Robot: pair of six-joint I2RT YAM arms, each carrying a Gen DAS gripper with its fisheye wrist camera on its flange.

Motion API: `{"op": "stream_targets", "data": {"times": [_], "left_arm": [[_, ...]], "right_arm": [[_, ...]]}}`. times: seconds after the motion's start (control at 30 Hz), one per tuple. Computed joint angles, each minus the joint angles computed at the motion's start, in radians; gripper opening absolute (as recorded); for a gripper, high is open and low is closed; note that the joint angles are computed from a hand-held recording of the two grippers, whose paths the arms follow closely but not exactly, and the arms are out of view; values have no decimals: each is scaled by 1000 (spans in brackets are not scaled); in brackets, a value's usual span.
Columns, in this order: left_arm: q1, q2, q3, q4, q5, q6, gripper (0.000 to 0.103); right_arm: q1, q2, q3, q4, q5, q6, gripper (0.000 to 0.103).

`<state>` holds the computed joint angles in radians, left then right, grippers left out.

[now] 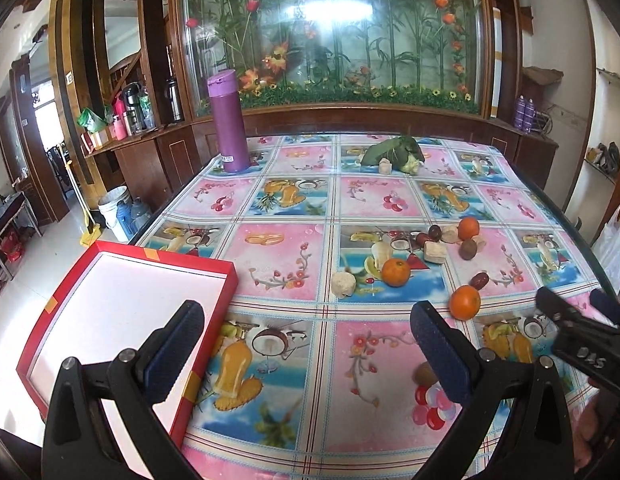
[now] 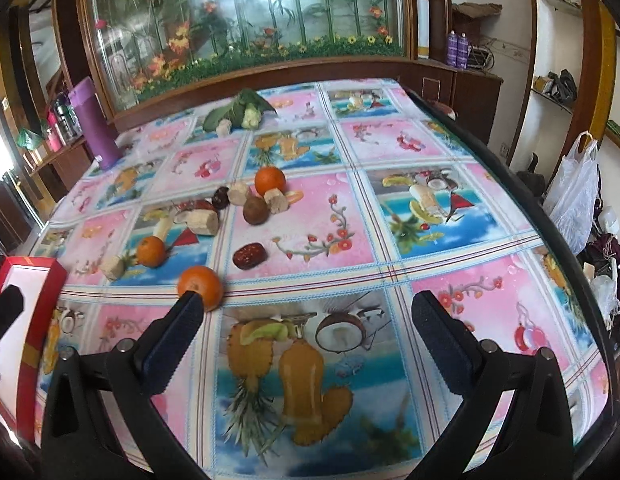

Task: Organize fruits
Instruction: 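Move both tools toward the fruits on the tablecloth, then grasp an orange with the right tool while the left tool grasps another orange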

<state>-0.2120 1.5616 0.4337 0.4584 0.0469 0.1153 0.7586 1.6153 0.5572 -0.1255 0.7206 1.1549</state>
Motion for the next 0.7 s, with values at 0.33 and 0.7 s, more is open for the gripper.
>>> {"op": "stream_targets", "data": {"times": [0.33,0.7], "left_arm": [[28,-43,-37,-4,23,-1,103],[43,-30,-31,-5,39,3,103]], "right_arm": [[155,-114,56,-223,143,120,103],[179,-117,66,-248,147,129,103]]}}
